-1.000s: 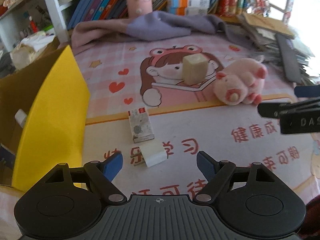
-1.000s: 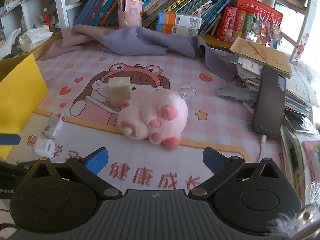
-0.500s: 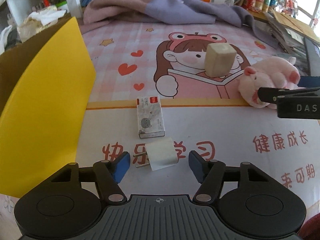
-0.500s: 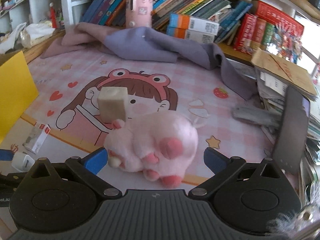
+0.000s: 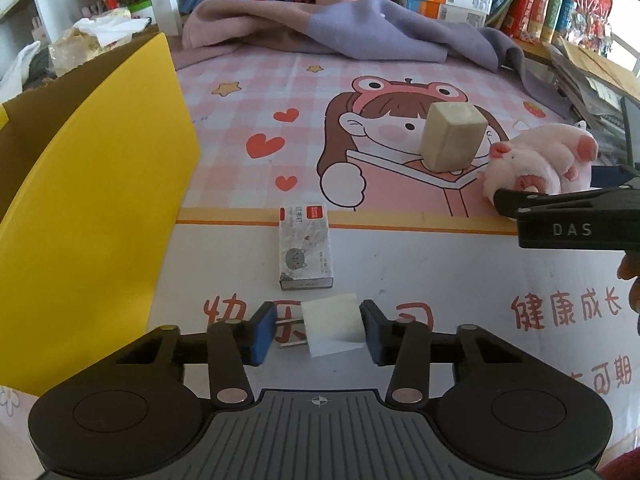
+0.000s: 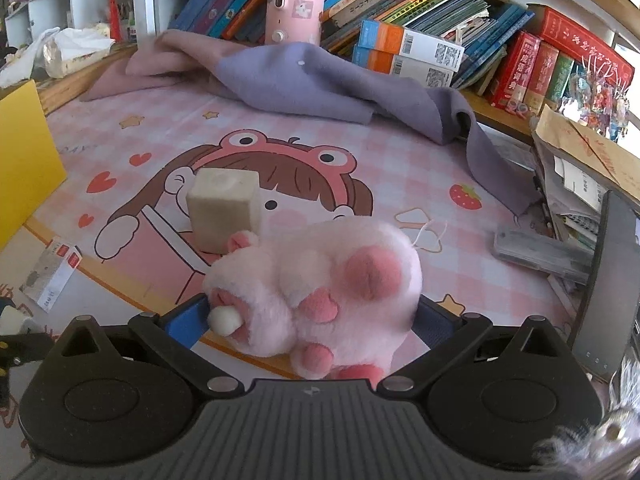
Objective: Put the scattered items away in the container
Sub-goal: 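Grasp the white plug with the left tool while the right tool grasps the pink plush pig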
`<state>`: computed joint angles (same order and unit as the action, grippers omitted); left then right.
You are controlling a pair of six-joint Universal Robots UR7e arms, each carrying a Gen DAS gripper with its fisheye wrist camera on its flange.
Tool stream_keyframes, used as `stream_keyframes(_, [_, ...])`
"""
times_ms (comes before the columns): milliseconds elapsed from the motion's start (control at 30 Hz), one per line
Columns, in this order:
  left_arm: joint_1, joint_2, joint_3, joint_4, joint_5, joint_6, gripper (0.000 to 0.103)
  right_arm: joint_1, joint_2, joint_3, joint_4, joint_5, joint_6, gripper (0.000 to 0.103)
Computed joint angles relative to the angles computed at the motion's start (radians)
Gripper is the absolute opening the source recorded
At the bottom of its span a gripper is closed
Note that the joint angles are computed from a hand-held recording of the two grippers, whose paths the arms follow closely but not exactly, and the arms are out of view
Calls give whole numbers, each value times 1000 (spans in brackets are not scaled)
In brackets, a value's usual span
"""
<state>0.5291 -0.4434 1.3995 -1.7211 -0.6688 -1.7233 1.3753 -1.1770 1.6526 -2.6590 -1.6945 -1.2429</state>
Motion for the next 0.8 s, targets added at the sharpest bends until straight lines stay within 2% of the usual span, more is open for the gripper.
stream_keyframes(267, [-13,-2,-4,19,5,-30,43,-3,-1,-14,35,13,7,96])
stream_keyframes(633, [-53,7,-38,96,53,-11,43,-10,-67,0,114,51,51,95])
stream_keyframes(800, [-72,0,-28,91,80,-5,44,-11,-106,12,141,64,75,96])
